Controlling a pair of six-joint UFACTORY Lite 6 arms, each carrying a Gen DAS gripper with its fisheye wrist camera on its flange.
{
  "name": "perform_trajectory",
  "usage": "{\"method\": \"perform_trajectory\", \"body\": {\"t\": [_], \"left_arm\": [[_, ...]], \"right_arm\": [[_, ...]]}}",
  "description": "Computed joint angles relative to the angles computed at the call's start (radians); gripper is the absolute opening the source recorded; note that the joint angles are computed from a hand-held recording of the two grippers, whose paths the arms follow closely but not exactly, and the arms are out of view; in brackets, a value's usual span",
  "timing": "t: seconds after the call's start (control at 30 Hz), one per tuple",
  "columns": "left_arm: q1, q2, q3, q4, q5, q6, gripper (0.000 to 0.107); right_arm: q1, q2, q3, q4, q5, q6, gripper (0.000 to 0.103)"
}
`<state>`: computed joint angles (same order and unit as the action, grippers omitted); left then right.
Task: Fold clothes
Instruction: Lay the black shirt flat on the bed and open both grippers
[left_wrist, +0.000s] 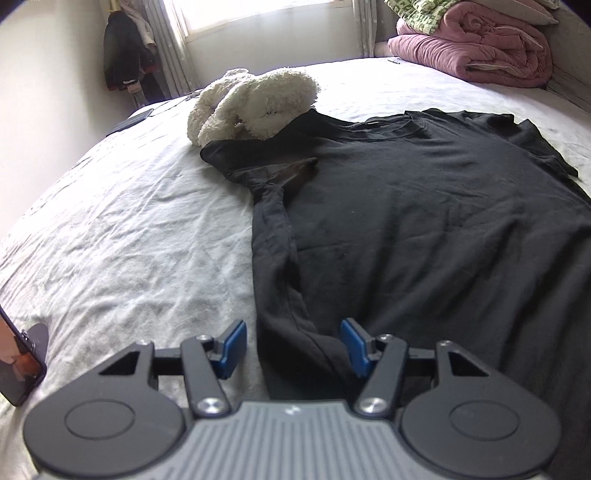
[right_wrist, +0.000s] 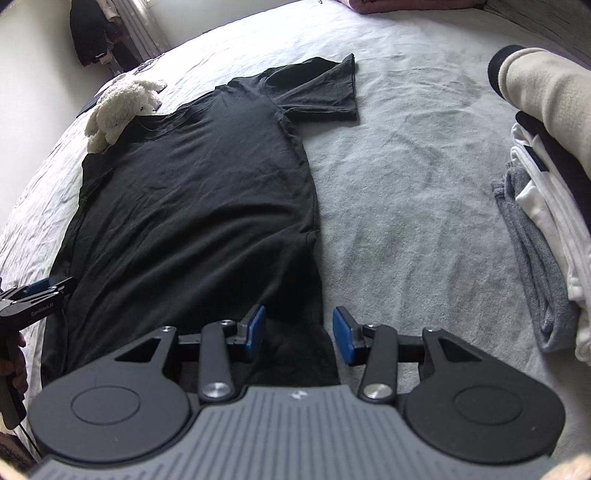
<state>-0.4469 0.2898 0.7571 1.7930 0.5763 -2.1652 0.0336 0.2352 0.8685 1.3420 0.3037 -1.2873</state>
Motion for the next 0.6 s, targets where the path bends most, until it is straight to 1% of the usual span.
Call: {"method": "perform_trajectory", "body": {"t": [0.1, 0.23, 0.33, 0.43, 0.53, 0.57, 0.6], "left_arm": [[0.032, -0.050, -0.062, 0.026, 0.003, 0.002, 0.059], [0.112, -0.156, -0.173, 0.094, -0.023, -0.021, 0.059], [0.204, -0.267, -0.263, 0.170, -0.091, -0.054, 0.060], [0.276, -0.360, -0.331, 0.196, -0.143, -0.054, 0.060], [0.325, -0.455, -0.386, 0.118, -0.191, 0.022, 0.060], [0.321, -0.474, -0.399, 0.042, -0.173, 0.089, 0.059], [0.337, -0.512, -0.421, -0.004, -0.188, 0.137, 0.058]], "right_arm": [[-0.030, -0.024, -0.032, 0.018, -0.013, -0.042, 0.045], [-0.098, -0.042, -0.066, 0.037, 0.025, -0.095, 0.045], [-0.146, -0.066, -0.100, 0.041, 0.063, -0.133, 0.046], [-0.190, -0.095, -0.137, 0.030, 0.099, -0.158, 0.046], [-0.215, -0.128, -0.169, 0.004, 0.114, -0.154, 0.046], [-0.219, -0.136, -0.176, -0.005, 0.118, -0.149, 0.046], [-0.223, -0.144, -0.182, -0.015, 0.121, -0.144, 0.046]]}}
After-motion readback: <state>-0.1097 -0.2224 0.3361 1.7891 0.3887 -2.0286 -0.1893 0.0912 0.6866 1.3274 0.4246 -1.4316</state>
